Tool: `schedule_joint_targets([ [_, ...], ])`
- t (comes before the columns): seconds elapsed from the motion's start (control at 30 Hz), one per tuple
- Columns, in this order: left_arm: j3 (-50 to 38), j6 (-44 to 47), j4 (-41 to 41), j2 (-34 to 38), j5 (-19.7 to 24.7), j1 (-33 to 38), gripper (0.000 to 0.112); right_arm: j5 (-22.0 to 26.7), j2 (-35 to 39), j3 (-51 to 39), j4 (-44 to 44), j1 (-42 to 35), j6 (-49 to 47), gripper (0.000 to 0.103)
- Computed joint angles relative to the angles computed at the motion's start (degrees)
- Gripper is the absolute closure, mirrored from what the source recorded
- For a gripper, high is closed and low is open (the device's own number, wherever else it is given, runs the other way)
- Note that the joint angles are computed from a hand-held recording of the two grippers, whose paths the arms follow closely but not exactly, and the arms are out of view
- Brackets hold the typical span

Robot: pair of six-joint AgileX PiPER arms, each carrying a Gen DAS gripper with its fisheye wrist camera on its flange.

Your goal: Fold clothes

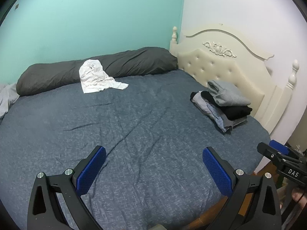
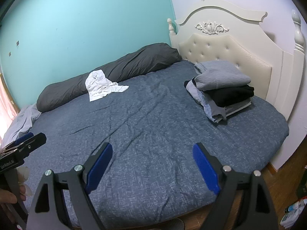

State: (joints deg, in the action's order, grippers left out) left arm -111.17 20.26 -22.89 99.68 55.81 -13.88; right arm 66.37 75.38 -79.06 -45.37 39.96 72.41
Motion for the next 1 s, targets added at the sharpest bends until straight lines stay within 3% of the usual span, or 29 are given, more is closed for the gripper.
schedule_joint_targets([
  [1.0, 2.06, 0.02, 1.35, -0.89, -1.87, -0.42, 0.01, 0.6, -0.2, 0.42, -0.1, 0.32, -0.19, 0.016],
])
